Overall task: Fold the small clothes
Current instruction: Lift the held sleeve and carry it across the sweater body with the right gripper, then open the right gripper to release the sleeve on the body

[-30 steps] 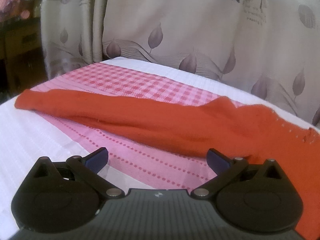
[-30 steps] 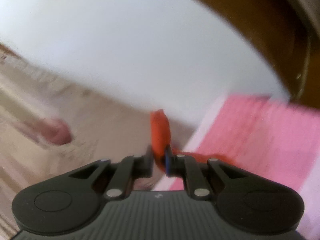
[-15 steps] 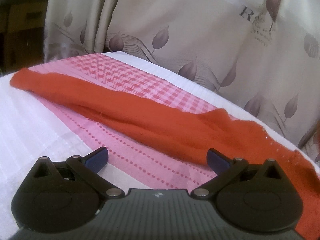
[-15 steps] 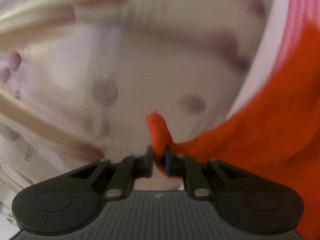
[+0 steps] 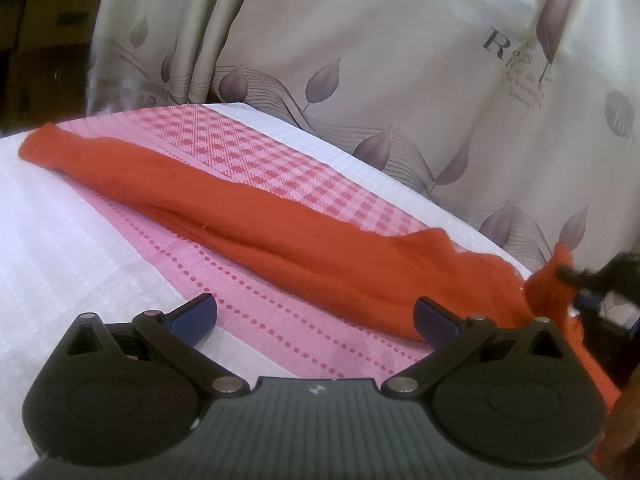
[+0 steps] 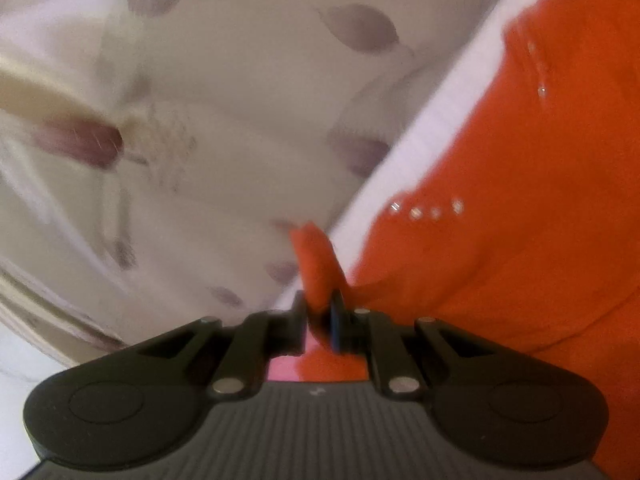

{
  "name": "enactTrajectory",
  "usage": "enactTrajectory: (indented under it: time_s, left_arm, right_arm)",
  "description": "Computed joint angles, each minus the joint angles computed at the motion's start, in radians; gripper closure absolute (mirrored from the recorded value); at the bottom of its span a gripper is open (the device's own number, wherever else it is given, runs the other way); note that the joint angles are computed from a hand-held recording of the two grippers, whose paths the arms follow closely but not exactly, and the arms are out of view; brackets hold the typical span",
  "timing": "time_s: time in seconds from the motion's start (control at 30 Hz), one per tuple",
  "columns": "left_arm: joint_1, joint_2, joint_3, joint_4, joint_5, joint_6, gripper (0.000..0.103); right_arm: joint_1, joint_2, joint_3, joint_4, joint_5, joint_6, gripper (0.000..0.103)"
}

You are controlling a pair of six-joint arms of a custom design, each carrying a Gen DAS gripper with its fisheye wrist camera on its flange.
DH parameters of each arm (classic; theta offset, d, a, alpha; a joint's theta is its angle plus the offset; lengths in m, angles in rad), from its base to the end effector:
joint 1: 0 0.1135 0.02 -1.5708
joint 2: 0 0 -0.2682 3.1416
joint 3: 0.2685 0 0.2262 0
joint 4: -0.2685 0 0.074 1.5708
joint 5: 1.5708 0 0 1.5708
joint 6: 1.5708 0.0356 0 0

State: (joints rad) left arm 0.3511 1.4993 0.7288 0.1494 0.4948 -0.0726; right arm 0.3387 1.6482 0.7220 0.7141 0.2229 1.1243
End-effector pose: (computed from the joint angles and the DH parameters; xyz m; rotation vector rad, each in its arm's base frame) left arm 0.2732 0.0821 0.2109 -0.1761 2.1242 -0.3779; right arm 0.3101 0.1009 0.2197 0.8634 1.6466 0.8447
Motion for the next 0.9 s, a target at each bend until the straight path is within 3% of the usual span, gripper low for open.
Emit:
enactTrajectory:
  time_s: [0.2,0.23,0.27,0.33,0.4,0.47,0.5,0.6,0.63,0.67,0.73,0.83,0.9]
  left_arm:
    - [0.003,0.001,0.001,0.001,0.006,-0.004,0.0]
    - [0.004,0.001,0.0,0.002,0.007,-0.004,0.0]
    - [0.003,0.001,0.0,0.002,0.006,-0.004,0.0]
    - [0.006,0.002,0.0,0.003,0.011,-0.006,0.0]
    - [0.006,0.003,0.001,0.004,0.011,-0.007,0.0]
    - [0.005,0.003,0.001,0.003,0.009,-0.005,0.0]
    - [0.005,0.003,0.001,0.003,0.009,-0.004,0.0]
    - [0.002,0.003,0.0,0.004,0.005,-0.004,0.0]
    - [0.004,0.004,0.001,0.004,0.006,-0.003,0.0]
    - [0.003,0.003,0.001,0.002,0.004,0.0,0.0]
    - [0.002,0.003,0.002,0.0,0.0,0.005,0.0]
    - [-0.002,0.004,0.003,-0.001,-0.007,0.008,0.0]
    - [-0.006,0.003,0.001,0.001,-0.014,0.008,0.0]
  right_arm:
    - [0.063,0.067,0.185,-0.329,0.038,-0.277,0.087]
    - [0.064,0.067,0.181,-0.327,0.004,-0.307,0.072]
    - [0.066,0.052,0.152,-0.293,-0.019,-0.325,0.051]
    - [0.084,-0.008,0.054,-0.199,-0.004,-0.367,0.026]
    - [0.12,-0.135,-0.11,-0.093,0.068,-0.404,0.027]
    - [0.16,-0.292,-0.224,-0.139,0.219,-0.412,0.027]
    - [0.182,-0.379,-0.26,-0.222,0.322,-0.416,0.027]
    - [0.25,-0.651,-0.29,-0.692,0.68,-0.401,0.027]
    - [0.236,-0.693,-0.278,-0.819,0.718,-0.391,0.027]
    - [0.201,-0.749,-0.274,-0.95,0.739,-0.384,0.034]
    - [0.09,-0.863,-0.305,-1.039,0.673,-0.437,0.042]
    - [-0.122,-0.903,-0.356,-1.007,0.512,-0.589,0.055]
    - [-0.154,-0.818,-0.376,-0.86,0.487,-0.655,0.059]
